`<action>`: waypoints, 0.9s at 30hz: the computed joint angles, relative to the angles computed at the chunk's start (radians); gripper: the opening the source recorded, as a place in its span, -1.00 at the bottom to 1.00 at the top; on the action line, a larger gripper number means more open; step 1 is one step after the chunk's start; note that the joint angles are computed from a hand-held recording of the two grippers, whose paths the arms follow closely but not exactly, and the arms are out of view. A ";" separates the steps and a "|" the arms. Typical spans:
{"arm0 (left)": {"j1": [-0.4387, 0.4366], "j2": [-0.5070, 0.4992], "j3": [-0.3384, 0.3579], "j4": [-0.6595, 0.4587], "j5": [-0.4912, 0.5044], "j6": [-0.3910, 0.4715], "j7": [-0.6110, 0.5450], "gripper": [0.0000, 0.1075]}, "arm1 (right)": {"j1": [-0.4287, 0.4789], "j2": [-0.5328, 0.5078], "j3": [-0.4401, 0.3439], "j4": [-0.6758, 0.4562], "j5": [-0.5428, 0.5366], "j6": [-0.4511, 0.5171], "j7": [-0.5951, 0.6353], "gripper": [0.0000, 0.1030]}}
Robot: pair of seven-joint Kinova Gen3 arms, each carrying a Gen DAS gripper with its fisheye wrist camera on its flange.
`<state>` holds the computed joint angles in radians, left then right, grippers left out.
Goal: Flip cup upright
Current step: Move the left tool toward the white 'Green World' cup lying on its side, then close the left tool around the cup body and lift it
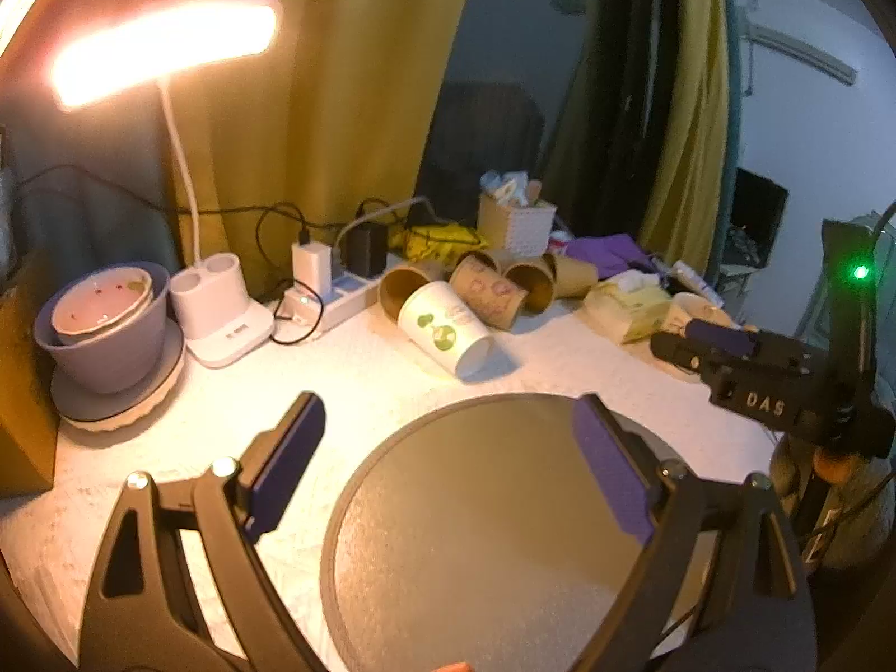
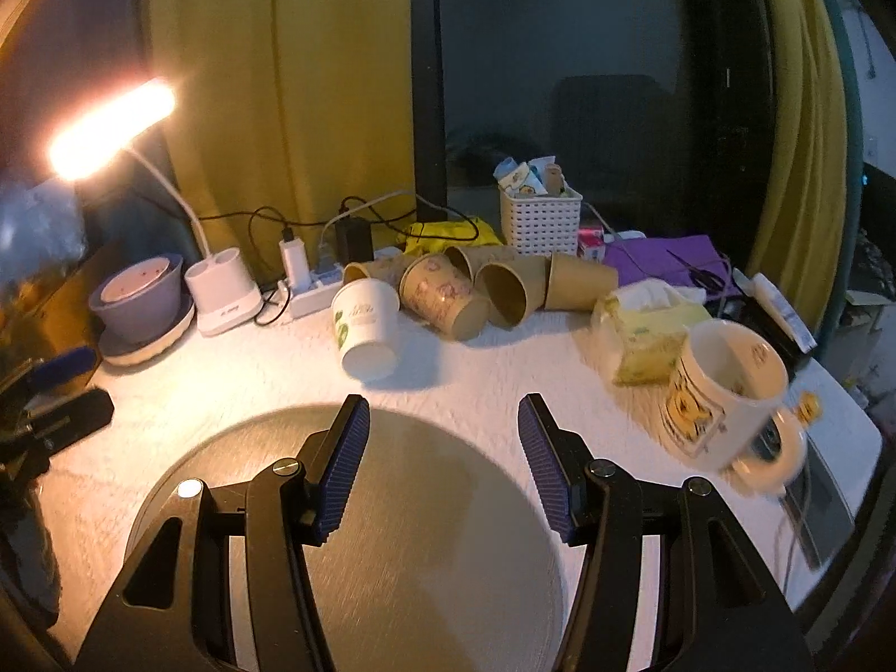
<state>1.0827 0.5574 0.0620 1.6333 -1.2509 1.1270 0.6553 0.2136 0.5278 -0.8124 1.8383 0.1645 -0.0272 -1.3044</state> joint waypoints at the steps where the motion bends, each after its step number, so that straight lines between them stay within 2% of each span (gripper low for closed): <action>1: -0.021 -0.002 0.003 -0.009 0.014 -0.016 -0.019 0.69 | -0.002 0.015 -0.003 -0.022 0.003 0.015 0.002 0.13; 11: -0.170 0.042 -0.043 -0.142 0.172 -0.180 -0.224 0.69 | -0.087 0.158 0.041 -0.302 -0.087 0.201 0.120 0.13; 18: -0.254 0.106 -0.088 -0.248 0.301 -0.292 -0.359 0.69 | -0.176 0.221 0.127 -0.471 -0.155 0.324 0.184 0.13; 27: -0.355 0.192 -0.115 -0.368 0.505 -0.370 -0.529 0.69 | -0.256 0.286 0.224 -0.625 -0.249 0.423 0.255 0.13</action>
